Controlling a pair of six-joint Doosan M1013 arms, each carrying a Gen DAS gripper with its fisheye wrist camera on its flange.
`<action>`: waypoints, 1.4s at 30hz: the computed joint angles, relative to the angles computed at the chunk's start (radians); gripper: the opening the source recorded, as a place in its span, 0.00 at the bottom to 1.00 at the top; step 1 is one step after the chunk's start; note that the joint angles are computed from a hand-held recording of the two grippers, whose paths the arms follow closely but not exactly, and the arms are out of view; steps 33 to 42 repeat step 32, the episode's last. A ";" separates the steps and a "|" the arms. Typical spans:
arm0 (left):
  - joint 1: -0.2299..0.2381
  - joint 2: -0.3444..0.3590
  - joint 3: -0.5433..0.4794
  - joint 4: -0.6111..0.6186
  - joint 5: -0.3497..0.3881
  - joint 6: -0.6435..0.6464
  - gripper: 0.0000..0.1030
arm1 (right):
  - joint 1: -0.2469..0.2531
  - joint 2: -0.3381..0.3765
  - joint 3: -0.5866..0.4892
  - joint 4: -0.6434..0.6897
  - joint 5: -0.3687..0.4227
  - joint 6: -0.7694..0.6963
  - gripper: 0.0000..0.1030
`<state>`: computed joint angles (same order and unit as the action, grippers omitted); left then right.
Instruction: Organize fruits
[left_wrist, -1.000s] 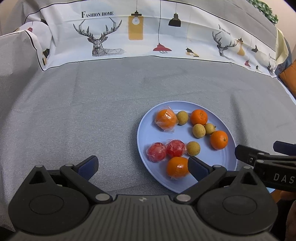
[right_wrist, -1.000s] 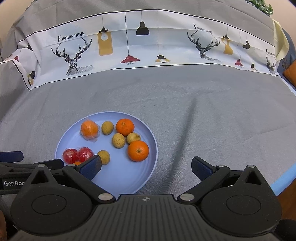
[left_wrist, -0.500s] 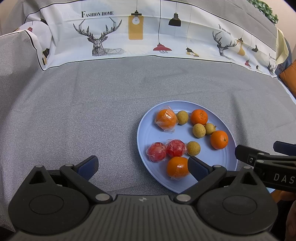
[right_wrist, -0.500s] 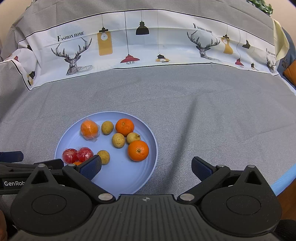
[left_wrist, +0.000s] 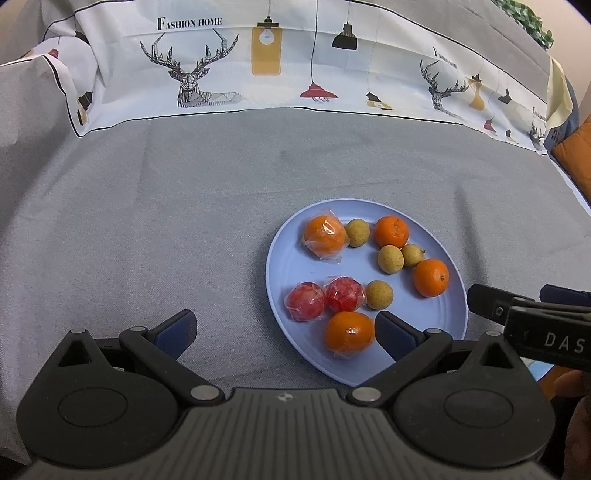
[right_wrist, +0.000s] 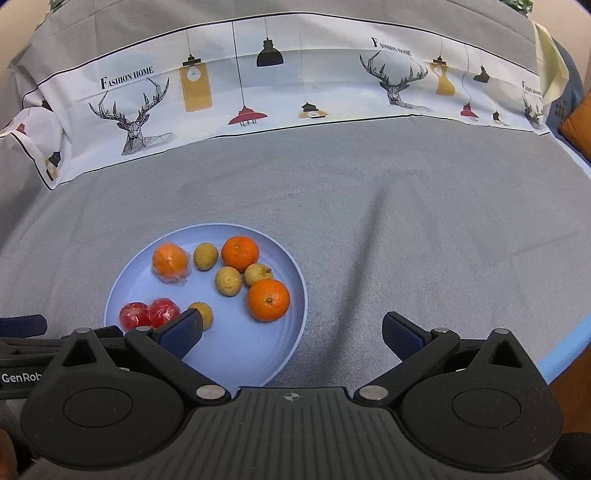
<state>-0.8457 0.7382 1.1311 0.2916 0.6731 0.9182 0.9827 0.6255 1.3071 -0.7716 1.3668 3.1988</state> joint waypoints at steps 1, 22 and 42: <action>0.000 0.001 -0.002 0.000 0.002 0.000 1.00 | 0.000 0.001 -0.001 0.000 0.002 -0.001 0.99; 0.011 0.003 -0.009 -0.030 -0.015 0.002 1.00 | -0.088 -0.090 0.115 -0.268 0.002 0.105 0.99; 0.019 0.005 -0.015 -0.051 -0.008 -0.001 1.00 | -0.223 -0.078 0.168 -0.153 -0.088 0.115 0.99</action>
